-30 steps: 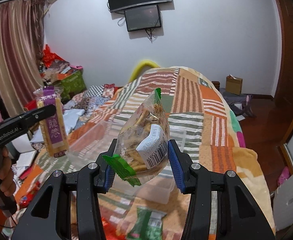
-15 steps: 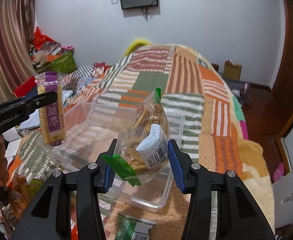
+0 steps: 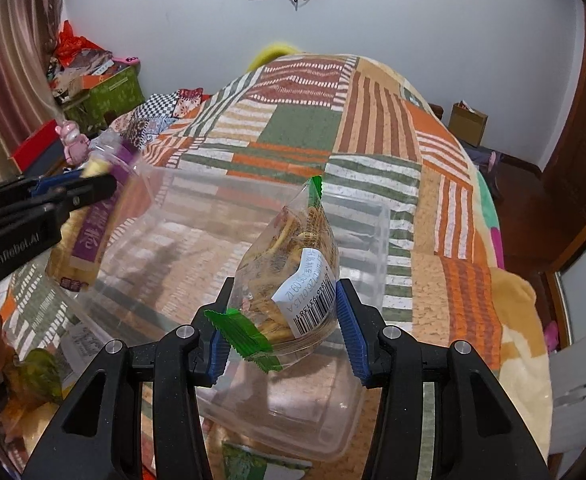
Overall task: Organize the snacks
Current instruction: 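Lower cracker roll into clear box with left tool while right tool drops biscuit bag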
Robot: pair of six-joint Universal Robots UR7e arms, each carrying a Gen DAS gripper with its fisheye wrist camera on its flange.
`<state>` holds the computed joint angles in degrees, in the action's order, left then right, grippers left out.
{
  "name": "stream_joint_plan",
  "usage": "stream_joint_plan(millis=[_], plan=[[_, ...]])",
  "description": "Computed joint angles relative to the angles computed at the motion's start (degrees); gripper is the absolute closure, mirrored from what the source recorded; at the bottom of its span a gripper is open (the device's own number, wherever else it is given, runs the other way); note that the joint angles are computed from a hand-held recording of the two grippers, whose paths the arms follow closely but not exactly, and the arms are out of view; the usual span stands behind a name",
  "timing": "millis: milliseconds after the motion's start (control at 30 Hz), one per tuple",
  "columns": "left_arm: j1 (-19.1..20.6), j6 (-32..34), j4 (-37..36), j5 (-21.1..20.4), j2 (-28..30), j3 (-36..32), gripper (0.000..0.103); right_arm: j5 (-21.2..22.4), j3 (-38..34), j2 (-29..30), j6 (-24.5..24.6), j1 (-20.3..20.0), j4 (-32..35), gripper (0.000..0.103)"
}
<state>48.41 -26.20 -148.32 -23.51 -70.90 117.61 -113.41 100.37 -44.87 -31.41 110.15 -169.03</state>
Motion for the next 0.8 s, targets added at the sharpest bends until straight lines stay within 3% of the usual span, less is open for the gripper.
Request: stream_joint_plan(millis=[67,267,467,633,800], plan=[[0.1,-2.2,3.7,-0.2,-0.2,-0.4,0.08,-0.7,-0.2,0.5,-0.4,0.3,0.1,0.058],[-0.7,-2.0,5.4,0.1,0.0,-0.1,0.08,-1.9,0.3,0.9,-2.7,1.1,-1.6,0.057],[-2.0,-3.8,6.4,0.7,-1.3,0.8,0.062,-1.5,1.1,-0.4,-2.5,1.6,-1.2,0.057],[-4.0,-7.4,9.5,1.3,-3.8,2.2,0.052,-0.5,2.9,-2.3,-2.1,2.3,-3.7,0.041],[-7.2,-12.5,14.7,2.7,-7.1,4.5,0.044,0.1,4.9,-5.0,-1.2,3.2,-3.8,0.038]])
